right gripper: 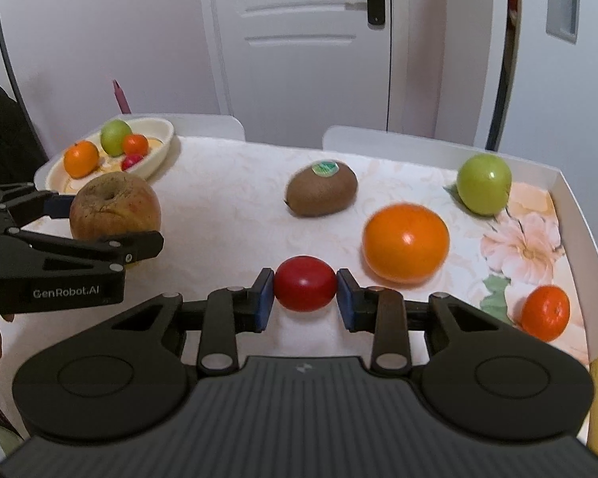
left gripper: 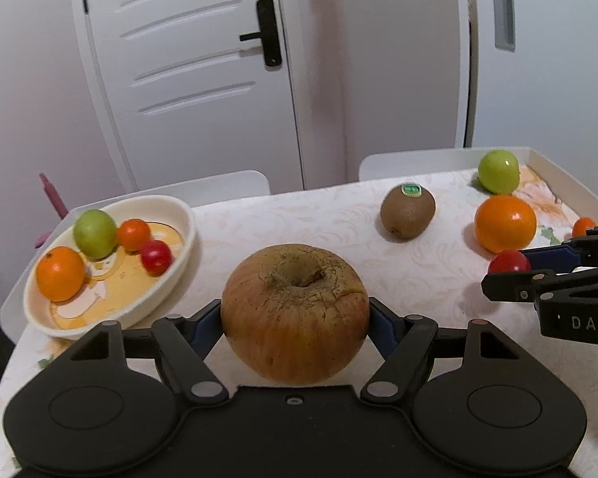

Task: Organize fruits
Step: 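Grasp the large brown apple with the left tool while the right tool grasps the red tomato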

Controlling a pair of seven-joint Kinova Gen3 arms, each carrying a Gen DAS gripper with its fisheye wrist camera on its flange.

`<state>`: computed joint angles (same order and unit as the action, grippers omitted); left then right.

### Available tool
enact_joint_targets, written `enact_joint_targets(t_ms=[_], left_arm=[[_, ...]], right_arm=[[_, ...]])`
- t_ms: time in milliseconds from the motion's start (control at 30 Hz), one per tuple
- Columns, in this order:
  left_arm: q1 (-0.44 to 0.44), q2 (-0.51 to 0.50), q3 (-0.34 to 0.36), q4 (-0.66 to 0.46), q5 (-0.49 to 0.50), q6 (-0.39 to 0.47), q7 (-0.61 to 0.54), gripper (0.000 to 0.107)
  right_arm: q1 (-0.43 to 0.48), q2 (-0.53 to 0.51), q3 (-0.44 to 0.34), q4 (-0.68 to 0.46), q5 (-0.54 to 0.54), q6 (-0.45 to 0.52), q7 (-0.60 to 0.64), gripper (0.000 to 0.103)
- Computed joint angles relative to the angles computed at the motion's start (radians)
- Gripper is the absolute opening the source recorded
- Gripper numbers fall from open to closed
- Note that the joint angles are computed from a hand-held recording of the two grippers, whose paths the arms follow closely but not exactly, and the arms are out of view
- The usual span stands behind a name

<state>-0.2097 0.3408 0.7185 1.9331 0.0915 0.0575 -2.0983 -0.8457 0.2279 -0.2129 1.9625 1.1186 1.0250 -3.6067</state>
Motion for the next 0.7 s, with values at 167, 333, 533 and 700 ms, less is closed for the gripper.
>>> enact_joint_targets(t_ms=[167, 333, 533, 700], left_arm=[[-0.128, -0.022, 0.113, 0.004, 0.025, 0.013, -0.017, 0.078], [-0.275, -0.036, 0.236, -0.011, 0.084, 0.044, -0.068, 0.078], [-0.376, -0.030, 0.298, -0.050, 0.160, 0.094, -0.168, 0.078], [-0.402, -0.021, 0.276, -0.107, 0.211, 0.163, -0.239, 0.078]], right_arm=[[-0.004, -0.007, -0.004, -0.056, -0.003, 0.019, 0.050, 0.048], [0.002, 0.007, 0.003, -0.148, -0.037, 0.025, 0.158, 0.048], [-0.008, 0.048, 0.032, -0.263, -0.073, 0.031, 0.248, 0.048], [-0.018, 0.094, 0.067, -0.369, -0.107, 0.032, 0.317, 0.048]])
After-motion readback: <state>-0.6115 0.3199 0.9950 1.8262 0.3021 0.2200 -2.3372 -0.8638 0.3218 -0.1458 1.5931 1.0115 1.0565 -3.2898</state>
